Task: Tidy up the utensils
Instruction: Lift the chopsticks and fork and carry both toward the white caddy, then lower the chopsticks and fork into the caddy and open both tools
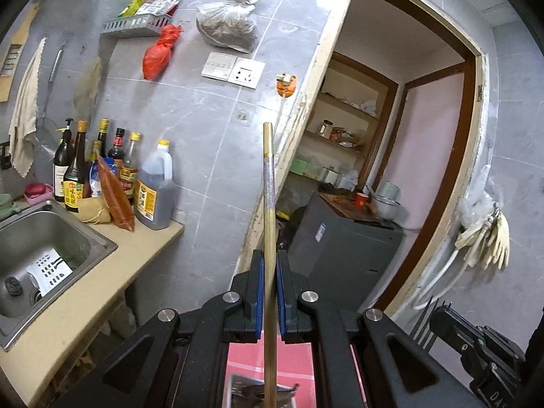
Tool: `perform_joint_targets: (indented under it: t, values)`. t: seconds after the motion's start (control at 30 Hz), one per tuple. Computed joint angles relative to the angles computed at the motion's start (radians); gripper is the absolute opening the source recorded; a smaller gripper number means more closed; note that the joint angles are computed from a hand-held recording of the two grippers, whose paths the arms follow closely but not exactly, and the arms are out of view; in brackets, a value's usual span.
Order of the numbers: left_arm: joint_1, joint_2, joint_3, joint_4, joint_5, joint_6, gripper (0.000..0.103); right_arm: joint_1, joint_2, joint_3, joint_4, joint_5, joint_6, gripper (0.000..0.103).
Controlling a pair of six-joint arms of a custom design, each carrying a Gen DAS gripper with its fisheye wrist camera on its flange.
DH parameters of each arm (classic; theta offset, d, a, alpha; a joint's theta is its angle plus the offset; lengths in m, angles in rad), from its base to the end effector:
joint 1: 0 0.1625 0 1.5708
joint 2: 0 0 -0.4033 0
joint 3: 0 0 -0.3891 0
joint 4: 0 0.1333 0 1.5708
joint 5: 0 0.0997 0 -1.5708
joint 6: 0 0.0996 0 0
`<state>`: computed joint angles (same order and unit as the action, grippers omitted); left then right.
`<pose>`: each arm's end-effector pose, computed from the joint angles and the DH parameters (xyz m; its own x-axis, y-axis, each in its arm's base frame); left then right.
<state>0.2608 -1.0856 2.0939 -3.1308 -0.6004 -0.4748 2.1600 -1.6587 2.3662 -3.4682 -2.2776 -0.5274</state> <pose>-0.4372 -0.3397 0.1944 -0.8774 0.2859 -0.3853 0.4742 0.3939 -0.7874 0.2614 -0.2676 0.3758 -0.7318 -0.0876 0.6758 -0.6653 0.3067 -0.6807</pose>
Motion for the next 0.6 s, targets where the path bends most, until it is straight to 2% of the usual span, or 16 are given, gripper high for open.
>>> perform_joint_targets:
  t: [0.2,0.5,0.6]
  values:
    - [0.003,0.021,0.040,-0.079,0.018,0.047,0.007,0.015,0.084,-0.001,-0.044,-0.045,-0.049,0.002]
    - [-0.004,-0.003,0.104,-0.106,-0.010,0.066,0.007,0.011,0.124,0.013,-0.045,-0.036,-0.048,0.002]
    - [-0.008,-0.005,0.122,-0.123,-0.005,0.073,0.007,0.016,0.151,0.019,-0.074,-0.052,-0.075,0.002]
